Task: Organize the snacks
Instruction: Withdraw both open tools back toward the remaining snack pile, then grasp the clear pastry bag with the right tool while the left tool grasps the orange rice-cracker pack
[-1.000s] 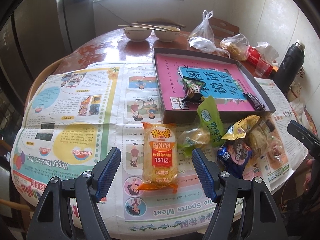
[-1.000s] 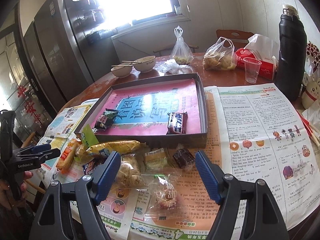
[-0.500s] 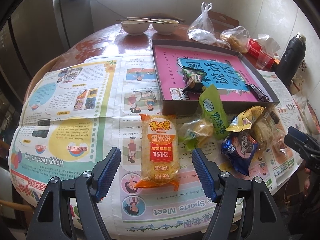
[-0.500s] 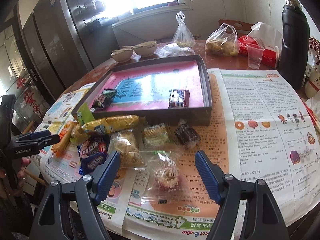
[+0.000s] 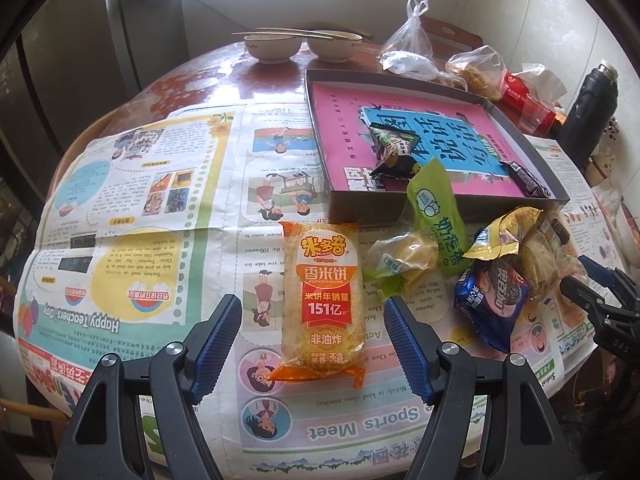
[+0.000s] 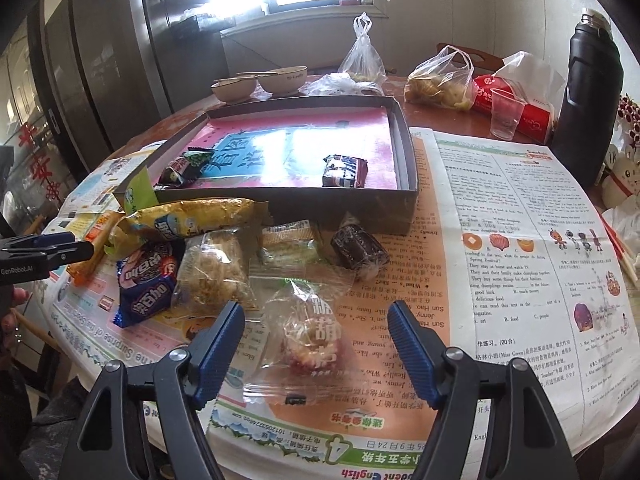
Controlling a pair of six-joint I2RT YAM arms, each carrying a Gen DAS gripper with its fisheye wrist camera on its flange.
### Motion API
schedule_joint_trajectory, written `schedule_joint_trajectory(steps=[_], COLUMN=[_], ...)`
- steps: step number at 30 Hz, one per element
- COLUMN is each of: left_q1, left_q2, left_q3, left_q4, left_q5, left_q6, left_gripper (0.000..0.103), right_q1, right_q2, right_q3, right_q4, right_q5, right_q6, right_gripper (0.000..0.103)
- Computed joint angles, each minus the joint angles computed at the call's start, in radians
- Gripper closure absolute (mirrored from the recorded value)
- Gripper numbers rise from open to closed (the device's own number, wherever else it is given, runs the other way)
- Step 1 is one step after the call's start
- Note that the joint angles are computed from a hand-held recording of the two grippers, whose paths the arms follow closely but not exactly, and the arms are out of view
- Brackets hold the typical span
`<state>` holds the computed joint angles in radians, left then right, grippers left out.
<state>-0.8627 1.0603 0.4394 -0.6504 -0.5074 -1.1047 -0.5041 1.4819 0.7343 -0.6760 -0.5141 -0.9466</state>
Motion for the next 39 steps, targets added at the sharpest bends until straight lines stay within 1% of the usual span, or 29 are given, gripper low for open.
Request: schedule_joint_trajectory(steps=[5,7,9,12,15,19,25,30,31,33,35,36,39], left_q1=[0.014,0.018,0.023,0.033,0.044,0.059,0.071,0.072,0.067,0.056,0.051,0.05,0.053], left_q2=[0.004,0.007,0.01,0.014,0.017,0.035,0.068,0.082,0.086,0.083,0.07,0.065,0.031], left_q3=[-0.008,-0.01,-0.012,-0.018,-0.025,-0.029,-0.035,-0.045,-0.044,-0.047,-0.054,-0.056,-0.071], left_q4=[0.009,0.013,0.018,0.03,0.043,0.06,0.098,0.135,0.14,0.148,0.158,0.16,0.164], left_q5=[0.005,0.005,0.006,0.011,0.018,0.023,0.021,0.019,0.015,0.0,-0.007,-0.008,0.001], left_q6=[0.006,0.009,0.012,0.021,0.032,0.036,0.042,0.055,0.054,0.05,0.054,0.054,0.054], left_gripper=[0.028,0.028,0.028,0.028,0.028,0.028,0.028,0.029,0.031,0.043,0.063,0.065,0.066], right_q1=[0.011,0.018,0.023,0.031,0.04,0.034,0.026,0.009,0.005,-0.003,-0.01,-0.011,-0.009], right_q2=[-0.022,-0.028,-0.036,-0.061,-0.058,-0.047,-0.031,0.006,0.011,0.013,0.01,0.009,0.013], right_q3=[-0.033,-0.044,-0.055,-0.082,-0.095,-0.093,-0.083,-0.043,-0.035,-0.023,-0.015,-0.013,-0.013], right_q4=[0.044,0.05,0.055,0.077,0.087,0.086,0.081,0.045,0.036,0.02,0.003,-0.001,0.005], right_q5=[0.003,0.008,0.008,0.016,0.033,0.019,0.004,-0.013,-0.017,-0.028,-0.039,-0.044,-0.034], right_q6=[-0.01,-0.016,-0.031,-0.05,-0.06,-0.074,-0.075,-0.069,-0.067,-0.066,-0.069,-0.07,-0.063], right_gripper=[0.036,0.041,0.044,0.046,0.048,0.053,0.054,0.054,0.055,0.055,0.055,0.055,0.055])
